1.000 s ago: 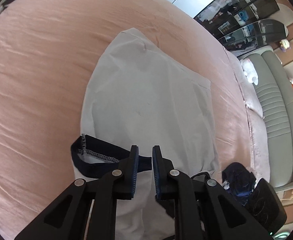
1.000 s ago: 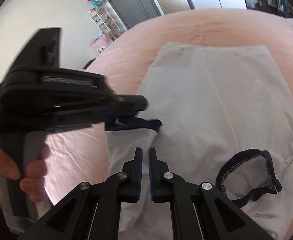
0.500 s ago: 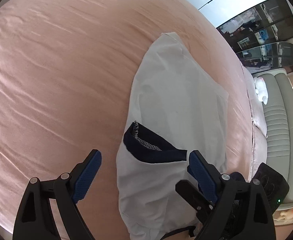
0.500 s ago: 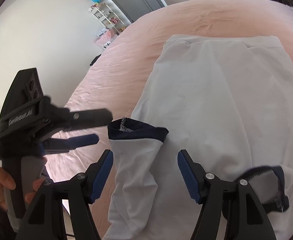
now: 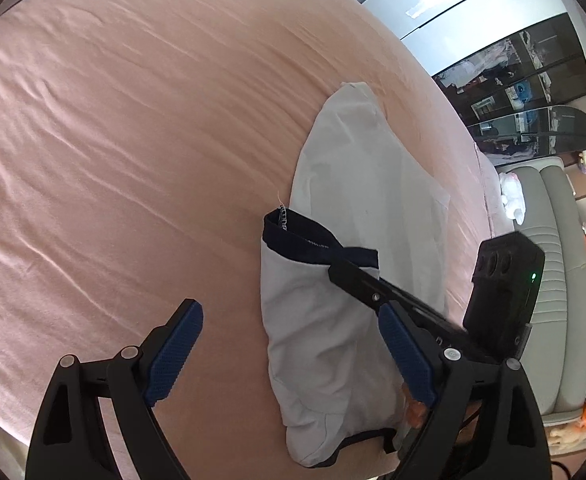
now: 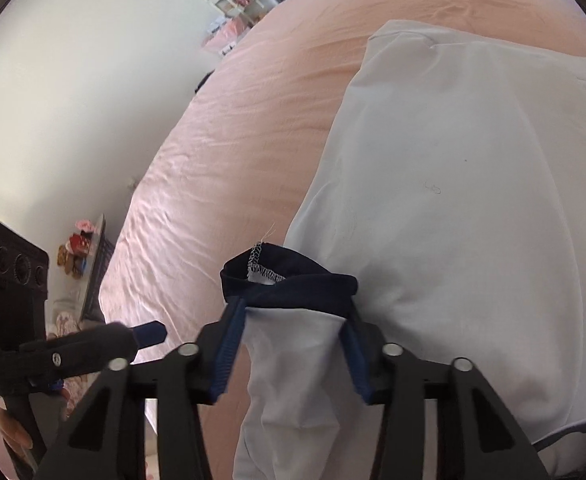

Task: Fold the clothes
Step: 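Open the left tool off the collar band while the right tool grasps it, then release the collar band with the right tool and lift both tools away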

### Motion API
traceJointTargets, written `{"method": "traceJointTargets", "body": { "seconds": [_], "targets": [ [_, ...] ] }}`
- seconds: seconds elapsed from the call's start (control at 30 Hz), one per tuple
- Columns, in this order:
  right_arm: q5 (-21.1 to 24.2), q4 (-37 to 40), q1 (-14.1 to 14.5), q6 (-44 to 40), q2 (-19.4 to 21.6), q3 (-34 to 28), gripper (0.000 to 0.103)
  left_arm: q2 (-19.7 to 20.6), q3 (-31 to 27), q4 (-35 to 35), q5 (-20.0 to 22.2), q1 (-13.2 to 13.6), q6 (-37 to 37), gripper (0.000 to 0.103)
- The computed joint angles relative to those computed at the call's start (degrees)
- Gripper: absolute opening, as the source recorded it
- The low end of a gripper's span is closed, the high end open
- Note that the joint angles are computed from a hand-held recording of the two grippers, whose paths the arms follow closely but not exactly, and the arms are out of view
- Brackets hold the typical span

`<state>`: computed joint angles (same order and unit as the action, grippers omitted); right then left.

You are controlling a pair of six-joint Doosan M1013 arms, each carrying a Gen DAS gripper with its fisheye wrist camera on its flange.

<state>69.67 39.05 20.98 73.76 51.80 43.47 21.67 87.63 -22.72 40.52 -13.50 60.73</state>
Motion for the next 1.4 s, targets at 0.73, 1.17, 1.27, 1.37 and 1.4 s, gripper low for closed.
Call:
{"method": "traceJointTargets", "body": {
  "seconds": [0.73, 1.17, 1.27, 1.37, 1.4],
  "targets": [
    [4.9, -4.8, 0.4, 0.9, 0.9, -4.9, 0.004, 4.5, -6.4, 21.6, 4.4, -7.5, -4.7, 0.090],
    [1.5, -2.5, -1.8, 0.5, -1.7, -0.3, 0.004, 6.7, -8.8, 14.7, 0.7, -8.2, 4.1, 0.090],
    [-0.2, -2.0, -2.6, 0.3, -3.2, 2.4, 0.004, 6.9, -9.1, 14.6, 1.7, -8.4, 4.6, 0.090],
    [-2.5, -4.3, -2.9, 0.8, -4.7, 5.0, 0.004, 7.2, -9.2, 13.9, 2.3, -8.3, 5.2, 0.090],
    [-2.5, -4.3, -3.0, 0.8, -5.0, 5.5, 0.004, 7.4, -9.4, 13.5, 2.8, -8.4, 5.5, 0.090]
  ]
}}
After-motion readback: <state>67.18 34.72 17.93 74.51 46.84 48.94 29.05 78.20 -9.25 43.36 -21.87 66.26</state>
